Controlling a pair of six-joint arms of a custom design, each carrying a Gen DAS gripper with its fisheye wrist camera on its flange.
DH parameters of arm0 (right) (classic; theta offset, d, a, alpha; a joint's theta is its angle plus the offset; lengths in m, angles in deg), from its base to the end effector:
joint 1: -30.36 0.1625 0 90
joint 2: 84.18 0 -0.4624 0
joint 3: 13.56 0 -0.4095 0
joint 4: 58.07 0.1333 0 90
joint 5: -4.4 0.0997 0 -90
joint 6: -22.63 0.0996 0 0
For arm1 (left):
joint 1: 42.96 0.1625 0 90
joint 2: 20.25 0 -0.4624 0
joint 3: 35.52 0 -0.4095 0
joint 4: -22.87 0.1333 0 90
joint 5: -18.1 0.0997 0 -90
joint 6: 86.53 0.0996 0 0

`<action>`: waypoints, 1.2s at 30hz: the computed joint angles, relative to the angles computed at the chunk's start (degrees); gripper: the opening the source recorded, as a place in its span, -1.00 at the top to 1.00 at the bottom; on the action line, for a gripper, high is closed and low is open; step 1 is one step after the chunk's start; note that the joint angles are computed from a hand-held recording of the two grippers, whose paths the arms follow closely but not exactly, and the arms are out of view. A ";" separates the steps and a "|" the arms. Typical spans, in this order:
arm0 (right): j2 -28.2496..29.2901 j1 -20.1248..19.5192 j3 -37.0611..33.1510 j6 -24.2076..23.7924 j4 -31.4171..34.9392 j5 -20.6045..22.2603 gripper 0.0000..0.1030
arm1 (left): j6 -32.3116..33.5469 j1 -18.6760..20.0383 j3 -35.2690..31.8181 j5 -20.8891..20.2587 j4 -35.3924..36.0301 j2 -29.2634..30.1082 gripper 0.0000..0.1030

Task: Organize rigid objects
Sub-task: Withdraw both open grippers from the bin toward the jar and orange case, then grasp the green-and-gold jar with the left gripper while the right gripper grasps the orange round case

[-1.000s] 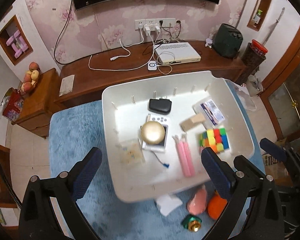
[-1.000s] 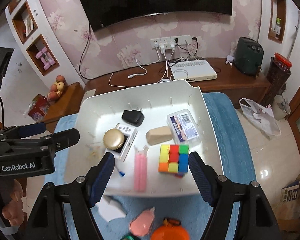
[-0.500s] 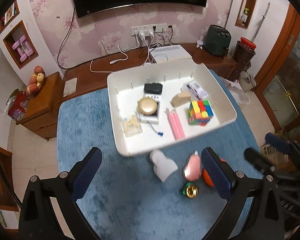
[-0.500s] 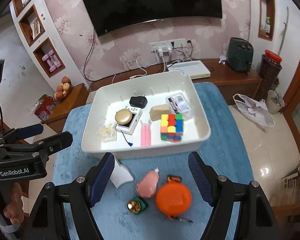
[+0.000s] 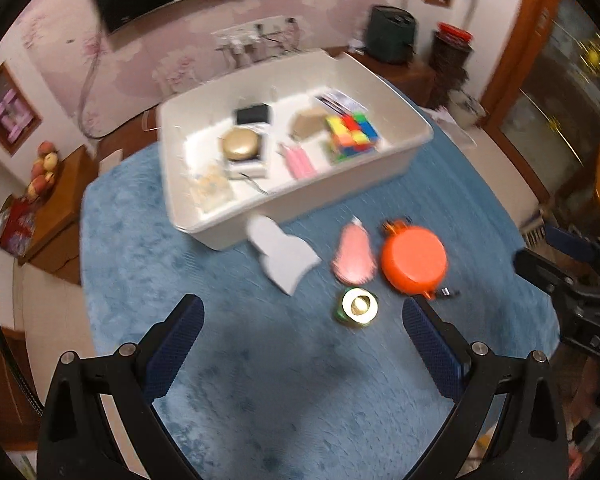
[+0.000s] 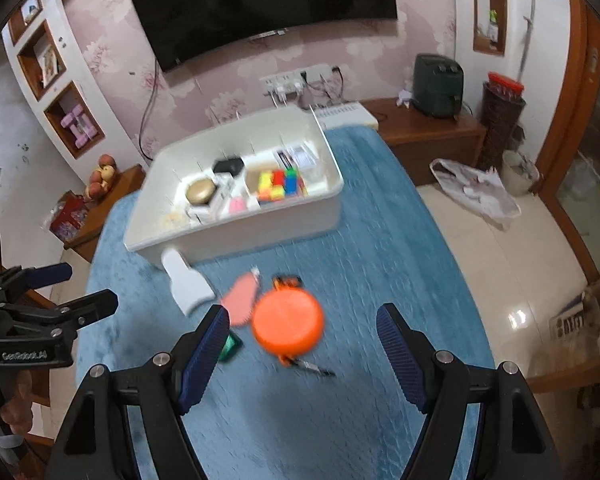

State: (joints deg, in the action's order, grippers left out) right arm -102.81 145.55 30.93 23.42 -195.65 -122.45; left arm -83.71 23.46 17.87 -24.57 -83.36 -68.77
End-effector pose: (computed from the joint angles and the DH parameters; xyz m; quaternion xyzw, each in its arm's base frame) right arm 0.4619 -0.8091 0.0945 0.1387 -0.9233 0.2439 0.2623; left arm -0.1409 -0.8390 0.4276 0.1694 0.8964 -0.1611 0.3765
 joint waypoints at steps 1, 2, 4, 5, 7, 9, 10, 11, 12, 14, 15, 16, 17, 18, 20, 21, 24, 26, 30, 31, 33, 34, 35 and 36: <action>-0.49 -0.28 1.32 0.37 -0.08 0.12 -0.49 | 0.82 0.05 1.29 -0.42 -0.52 -0.27 -0.94; -0.95 -0.62 2.60 0.70 -0.18 0.42 -0.49 | 1.86 0.14 2.82 -0.70 -1.33 -0.55 -0.94; -1.52 -1.16 4.75 1.12 -0.54 0.71 -0.49 | 3.18 0.38 5.22 -0.70 -2.42 -0.72 -0.94; -1.67 -1.46 5.59 1.20 -0.72 0.86 -0.49 | 3.74 0.52 6.12 -0.51 -3.06 -0.70 -0.94; -1.63 -1.88 6.59 1.04 -0.67 0.88 -0.49 | 3.80 0.87 7.36 0.27 -3.64 -0.31 -0.94; -1.16 -2.22 6.97 -0.27 -0.86 1.02 -0.49 | 2.66 1.34 7.64 1.16 -3.33 0.31 -0.93; -0.77 -2.33 6.86 -1.08 -0.74 0.82 -0.49 | 1.92 1.66 7.38 1.43 -2.66 0.88 -0.93; -0.31 -2.42 6.56 -1.97 -0.50 0.66 -0.49 | 1.46 1.86 7.39 1.48 -2.28 1.10 -0.93; 0.11 -2.51 6.50 -3.04 -0.68 0.55 -0.49 | 0.37 2.22 6.82 1.43 -1.32 1.66 -0.93; 0.89 -2.77 6.46 -5.42 -1.12 0.48 -0.49 | -1.58 3.06 5.24 0.44 0.63 2.76 -0.92; 1.08 -2.89 6.56 -6.24 -1.51 0.63 -0.49 | -2.33 3.45 4.40 -0.23 1.54 3.26 -0.91; 1.28 -3.03 6.60 -7.02 -1.82 0.81 -0.49 | -2.91 3.80 3.68 -0.79 2.20 3.73 -0.91; 1.60 -3.15 6.43 -7.70 -1.99 0.91 -0.49 | -3.99 4.25 2.73 -1.34 3.11 4.34 -0.91; 1.86 -3.28 6.24 -8.29 -2.08 1.08 -0.49 | -4.65 4.56 2.20 -1.92 3.32 4.67 -0.87; 2.34 -3.53 5.86 -9.29 -2.19 1.50 -0.49 | -5.56 5.02 1.68 -2.94 3.13 5.02 -0.77; 2.71 -3.60 5.47 -10.07 -2.23 1.48 -0.49 | -5.86 5.20 1.39 -3.35 3.15 5.21 -0.73; 3.55 -3.80 4.62 -12.15 -2.33 1.47 -0.49 | -6.57 5.55 0.93 -3.52 3.26 5.78 -0.56; 4.09 -3.99 3.88 -12.69 -1.99 1.83 -0.49 | -7.23 5.80 0.31 -4.32 4.16 6.24 -0.44; 5.39 -4.22 1.86 -14.10 -1.58 2.50 -0.49 | -7.61 5.88 0.94 -5.31 3.25 6.31 -0.25; 5.72 -4.25 1.39 -14.56 -1.52 2.61 -0.49 | -7.41 5.81 1.49 -5.45 2.64 6.16 -0.19; 6.50 -4.23 0.40 -15.57 -1.50 2.49 -0.49 | -6.65 5.69 2.55 -6.02 1.16 5.81 0.06; 6.94 -4.22 -0.13 -16.08 -1.52 2.34 -0.49 | -6.22 5.55 3.16 -6.08 0.31 5.60 0.10; 7.36 -4.21 -0.70 -16.61 -1.47 2.18 -0.49 | -6.22 5.45 3.05 -6.00 0.19 5.78 0.10; 7.71 -4.20 -1.20 -17.00 -1.47 2.00 -0.49 | -6.23 5.44 3.21 -6.20 -0.06 5.72 0.11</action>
